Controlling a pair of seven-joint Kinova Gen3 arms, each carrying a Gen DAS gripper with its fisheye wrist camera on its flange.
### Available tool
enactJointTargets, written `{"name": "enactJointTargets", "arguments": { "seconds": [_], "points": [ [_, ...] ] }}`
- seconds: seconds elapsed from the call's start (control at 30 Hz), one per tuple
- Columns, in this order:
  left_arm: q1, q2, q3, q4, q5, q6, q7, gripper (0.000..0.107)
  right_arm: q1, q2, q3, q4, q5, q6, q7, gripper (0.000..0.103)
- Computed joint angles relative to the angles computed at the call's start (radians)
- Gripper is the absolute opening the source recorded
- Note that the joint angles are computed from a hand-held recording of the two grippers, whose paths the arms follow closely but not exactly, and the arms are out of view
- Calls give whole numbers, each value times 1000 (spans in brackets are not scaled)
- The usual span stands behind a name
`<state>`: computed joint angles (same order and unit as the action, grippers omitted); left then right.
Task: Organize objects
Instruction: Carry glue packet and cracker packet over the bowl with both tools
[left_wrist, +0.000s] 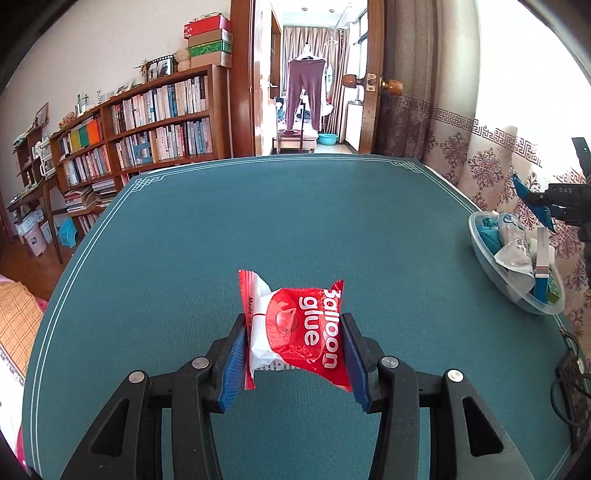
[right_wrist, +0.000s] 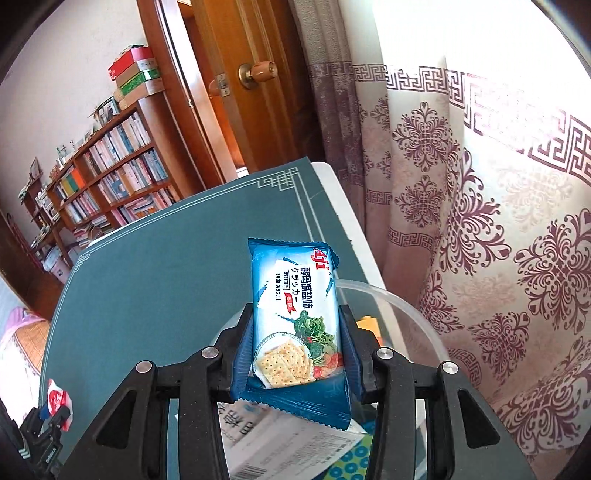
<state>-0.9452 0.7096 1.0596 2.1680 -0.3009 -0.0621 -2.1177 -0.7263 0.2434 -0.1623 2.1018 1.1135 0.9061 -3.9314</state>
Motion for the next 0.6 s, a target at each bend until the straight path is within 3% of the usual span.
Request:
{"name": "enactJointTargets", "arguments": {
  "seconds": [0.37,0.6],
  "points": [
    [53,-43,17,36,-18,-19,30,50,54,-31,-4,118,55,-146,-64,44],
    [62,-52,38,38,-30,-7,38,50,27,-44,-20,147,60,-138,-122,44]
  ]
}}
